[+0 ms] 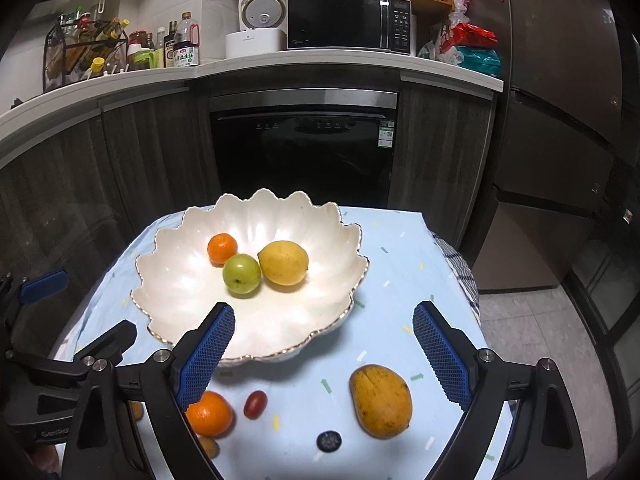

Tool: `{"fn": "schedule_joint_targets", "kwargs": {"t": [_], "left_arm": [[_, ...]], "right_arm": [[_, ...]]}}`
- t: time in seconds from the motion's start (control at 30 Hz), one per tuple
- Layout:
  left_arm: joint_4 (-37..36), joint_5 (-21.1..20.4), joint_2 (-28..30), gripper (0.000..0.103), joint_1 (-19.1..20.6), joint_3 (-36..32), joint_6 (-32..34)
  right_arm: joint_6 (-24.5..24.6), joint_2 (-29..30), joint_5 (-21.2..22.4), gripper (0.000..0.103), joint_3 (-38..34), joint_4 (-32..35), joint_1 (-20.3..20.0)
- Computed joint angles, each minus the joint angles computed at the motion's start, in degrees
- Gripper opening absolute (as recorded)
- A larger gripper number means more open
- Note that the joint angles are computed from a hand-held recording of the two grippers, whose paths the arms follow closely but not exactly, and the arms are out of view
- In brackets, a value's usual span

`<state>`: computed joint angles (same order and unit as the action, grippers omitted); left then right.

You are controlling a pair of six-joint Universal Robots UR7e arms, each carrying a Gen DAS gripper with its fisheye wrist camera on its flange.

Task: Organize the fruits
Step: 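Withdraw both tools from the bowl toward the orange and the mango, then close the left tool on the orange while the right tool grasps the mango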

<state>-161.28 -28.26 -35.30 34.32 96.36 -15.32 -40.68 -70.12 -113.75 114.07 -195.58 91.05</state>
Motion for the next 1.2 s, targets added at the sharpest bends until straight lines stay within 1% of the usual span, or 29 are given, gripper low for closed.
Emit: {"fn": "schedule_joint_targets", "kwargs": {"t": [0.33, 0.53, 0.77, 1.2], "left_arm": [[-0.2, -2.1, 0.7, 0.1, -0.9, 0.8, 0.7], [-0.5, -3.4, 1.3, 0.1, -1.2, 1.3, 2.5], [0.0, -5.4, 2.1, 0.099, -1.1, 1.4, 3.4], [1.8, -8.5, 3.8, 0.098, 0.0, 0.3, 3.1]], "right_arm": [[-1.0, -1.7, -0.8, 0.092, 2.2, -0.6, -1.2], [-2.1, -2.8, -0.8, 0.091, 3.8, 0.1, -2.3], [-2.0, -3.9, -0.9, 0.091, 5.5, 1.2, -4.1], [-2.6, -3.0, -1.2, 0.091, 5.0, 2.1, -6.4]]}}
